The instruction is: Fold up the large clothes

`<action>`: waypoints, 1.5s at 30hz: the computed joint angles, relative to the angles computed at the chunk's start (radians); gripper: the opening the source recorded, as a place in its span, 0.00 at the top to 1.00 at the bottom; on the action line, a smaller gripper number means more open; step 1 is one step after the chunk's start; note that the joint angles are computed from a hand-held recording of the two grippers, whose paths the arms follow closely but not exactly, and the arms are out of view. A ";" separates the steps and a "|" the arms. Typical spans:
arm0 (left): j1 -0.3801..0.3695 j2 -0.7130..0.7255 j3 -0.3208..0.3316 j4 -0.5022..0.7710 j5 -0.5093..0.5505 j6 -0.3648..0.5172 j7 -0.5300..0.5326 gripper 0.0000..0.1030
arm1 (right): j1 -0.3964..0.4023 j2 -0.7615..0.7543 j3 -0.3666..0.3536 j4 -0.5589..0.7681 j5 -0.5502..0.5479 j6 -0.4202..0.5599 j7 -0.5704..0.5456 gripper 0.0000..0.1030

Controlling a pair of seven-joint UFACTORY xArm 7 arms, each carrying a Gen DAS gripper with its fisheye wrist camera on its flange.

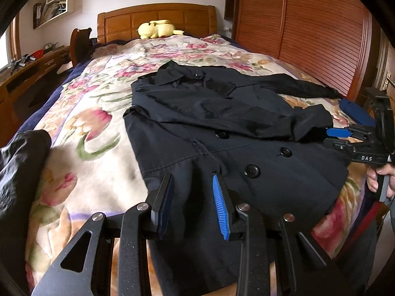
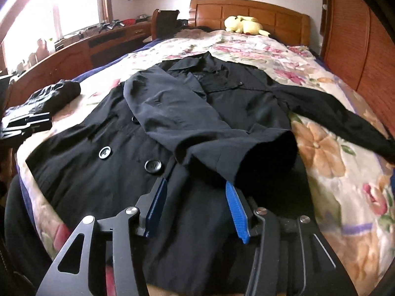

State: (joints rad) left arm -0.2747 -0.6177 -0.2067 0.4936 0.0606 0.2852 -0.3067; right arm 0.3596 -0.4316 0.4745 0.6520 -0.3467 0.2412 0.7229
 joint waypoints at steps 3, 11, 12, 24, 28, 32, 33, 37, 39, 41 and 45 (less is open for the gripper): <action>-0.005 0.031 -0.016 0.029 -0.001 -0.002 -0.012 0.68 | 0.035 -0.016 -0.057 -0.014 0.041 -0.025 -0.038 0.49; -0.013 0.182 -0.066 0.147 0.036 -0.040 -0.047 0.68 | -0.006 -0.101 -0.060 -0.054 0.062 -0.013 -0.068 0.42; -0.013 0.204 -0.072 0.165 0.045 -0.043 -0.052 0.68 | -0.007 -0.118 -0.064 -0.063 0.065 -0.008 -0.076 0.41; 0.026 0.494 -0.145 0.444 0.314 -0.056 -0.262 0.68 | -0.081 -0.194 -0.122 -0.121 0.100 0.022 -0.146 0.39; -0.012 0.619 -0.126 0.571 0.415 -0.042 -0.329 0.68 | -0.185 -0.155 -0.117 -0.091 0.058 0.027 -0.166 0.38; -0.071 0.717 -0.081 0.661 0.457 -0.039 -0.351 0.68 | -0.285 -0.088 -0.111 -0.043 0.005 0.034 -0.160 0.37; -0.083 0.745 -0.073 0.682 0.444 -0.042 -0.336 0.68 | -0.309 -0.068 -0.111 -0.029 -0.010 0.038 -0.155 0.37; -0.125 0.805 -0.041 0.720 0.393 -0.046 -0.286 0.68 | -0.400 0.030 -0.103 0.043 -0.102 0.066 -0.111 0.37; -0.142 0.819 -0.029 0.723 0.359 -0.056 -0.259 0.68 | -0.425 0.097 -0.106 0.090 -0.155 0.089 -0.074 0.37; -0.156 0.832 -0.022 0.724 0.321 -0.062 -0.220 0.68 | -0.437 0.171 -0.114 0.146 -0.204 0.113 -0.037 0.37; -0.206 0.837 0.019 0.712 0.297 -0.079 -0.180 0.68 | -0.435 0.314 -0.126 0.269 -0.308 0.167 0.054 0.37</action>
